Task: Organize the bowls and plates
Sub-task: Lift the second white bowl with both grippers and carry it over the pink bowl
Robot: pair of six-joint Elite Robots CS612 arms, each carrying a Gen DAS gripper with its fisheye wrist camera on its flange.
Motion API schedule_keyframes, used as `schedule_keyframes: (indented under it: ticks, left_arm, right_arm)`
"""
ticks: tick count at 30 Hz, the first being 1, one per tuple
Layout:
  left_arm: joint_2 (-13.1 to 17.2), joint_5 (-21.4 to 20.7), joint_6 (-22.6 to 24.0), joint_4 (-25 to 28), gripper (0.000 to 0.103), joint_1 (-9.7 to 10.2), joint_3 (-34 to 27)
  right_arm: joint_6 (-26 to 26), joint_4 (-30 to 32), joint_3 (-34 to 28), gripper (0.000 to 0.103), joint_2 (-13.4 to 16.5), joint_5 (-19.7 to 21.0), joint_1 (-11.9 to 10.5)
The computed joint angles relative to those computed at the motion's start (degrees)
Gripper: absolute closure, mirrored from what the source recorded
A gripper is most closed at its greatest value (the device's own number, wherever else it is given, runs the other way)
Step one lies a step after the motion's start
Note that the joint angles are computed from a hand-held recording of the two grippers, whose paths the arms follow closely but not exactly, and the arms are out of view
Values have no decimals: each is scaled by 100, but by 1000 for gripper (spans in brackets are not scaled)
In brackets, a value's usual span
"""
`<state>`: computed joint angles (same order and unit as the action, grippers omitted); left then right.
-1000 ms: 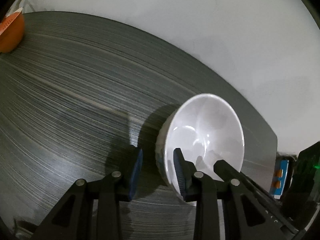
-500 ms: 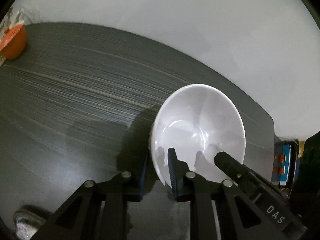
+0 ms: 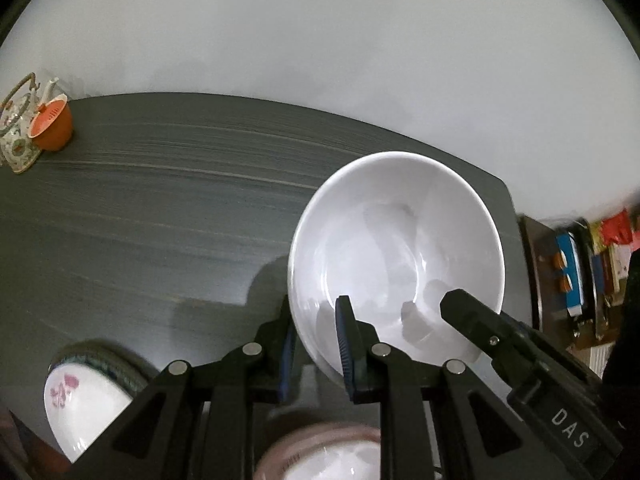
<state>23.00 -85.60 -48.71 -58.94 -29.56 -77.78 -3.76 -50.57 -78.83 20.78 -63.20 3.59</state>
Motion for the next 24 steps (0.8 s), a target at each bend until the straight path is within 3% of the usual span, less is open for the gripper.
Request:
schedule_keyframes:
  ticks: [10, 24]
  left_arm:
    - [39, 318, -53, 413, 84, -401, -574]
    - [250, 458, -291, 990, 84, -712, -1249]
  right_arm:
    - [45, 728, -982, 82, 182, 267, -233]
    - [168, 1273, -1735, 82, 420, 408, -326]
